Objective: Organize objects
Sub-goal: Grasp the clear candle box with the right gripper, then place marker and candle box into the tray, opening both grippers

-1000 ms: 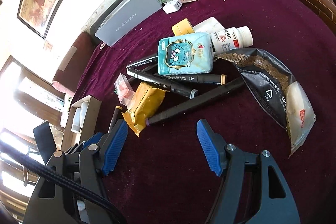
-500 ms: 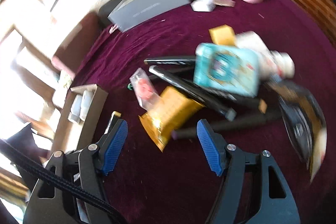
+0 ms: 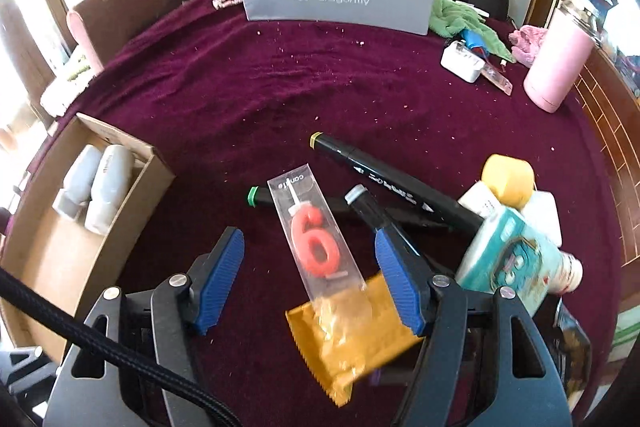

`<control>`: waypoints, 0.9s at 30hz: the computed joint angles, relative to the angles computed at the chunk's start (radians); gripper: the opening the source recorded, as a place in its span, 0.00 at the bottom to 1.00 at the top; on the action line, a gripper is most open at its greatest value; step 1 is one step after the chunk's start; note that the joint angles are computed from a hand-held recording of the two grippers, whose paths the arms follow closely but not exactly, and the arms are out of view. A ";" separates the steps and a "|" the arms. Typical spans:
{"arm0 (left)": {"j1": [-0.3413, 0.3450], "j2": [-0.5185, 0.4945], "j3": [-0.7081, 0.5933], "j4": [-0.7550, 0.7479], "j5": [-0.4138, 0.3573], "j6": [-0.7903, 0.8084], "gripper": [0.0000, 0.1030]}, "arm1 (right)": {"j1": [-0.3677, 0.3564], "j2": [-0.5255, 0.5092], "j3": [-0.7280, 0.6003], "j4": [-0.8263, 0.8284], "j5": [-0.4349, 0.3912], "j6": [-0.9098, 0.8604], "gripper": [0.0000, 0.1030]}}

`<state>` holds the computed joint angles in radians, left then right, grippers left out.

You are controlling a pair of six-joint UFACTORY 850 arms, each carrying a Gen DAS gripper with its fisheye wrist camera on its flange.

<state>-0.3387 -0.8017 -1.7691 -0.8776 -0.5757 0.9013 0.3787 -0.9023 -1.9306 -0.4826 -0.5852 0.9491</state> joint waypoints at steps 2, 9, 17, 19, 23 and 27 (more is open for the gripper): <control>0.003 0.002 0.003 -0.007 0.000 0.004 0.11 | -0.007 -0.032 -0.045 0.061 -0.031 -0.056 0.45; 0.024 0.019 0.033 -0.057 0.004 0.041 0.11 | -0.023 -0.006 0.015 0.134 0.025 -0.031 0.25; 0.073 0.052 0.065 -0.144 -0.013 0.107 0.11 | -0.027 0.131 0.192 0.234 0.189 -0.028 0.25; 0.094 0.065 0.071 -0.168 -0.013 0.125 0.11 | -0.018 0.149 0.206 0.244 0.205 -0.036 0.25; 0.131 0.086 0.073 -0.198 0.002 0.151 0.11 | 0.006 0.167 0.202 0.309 0.227 -0.106 0.25; 0.161 0.095 0.065 -0.191 0.035 0.154 0.11 | 0.031 0.156 0.161 0.375 0.237 -0.190 0.25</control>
<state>-0.1777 -0.7071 -1.7036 -1.0683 -0.5411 1.0552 0.4096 -0.7465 -1.7693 -0.1075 -0.3483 0.7591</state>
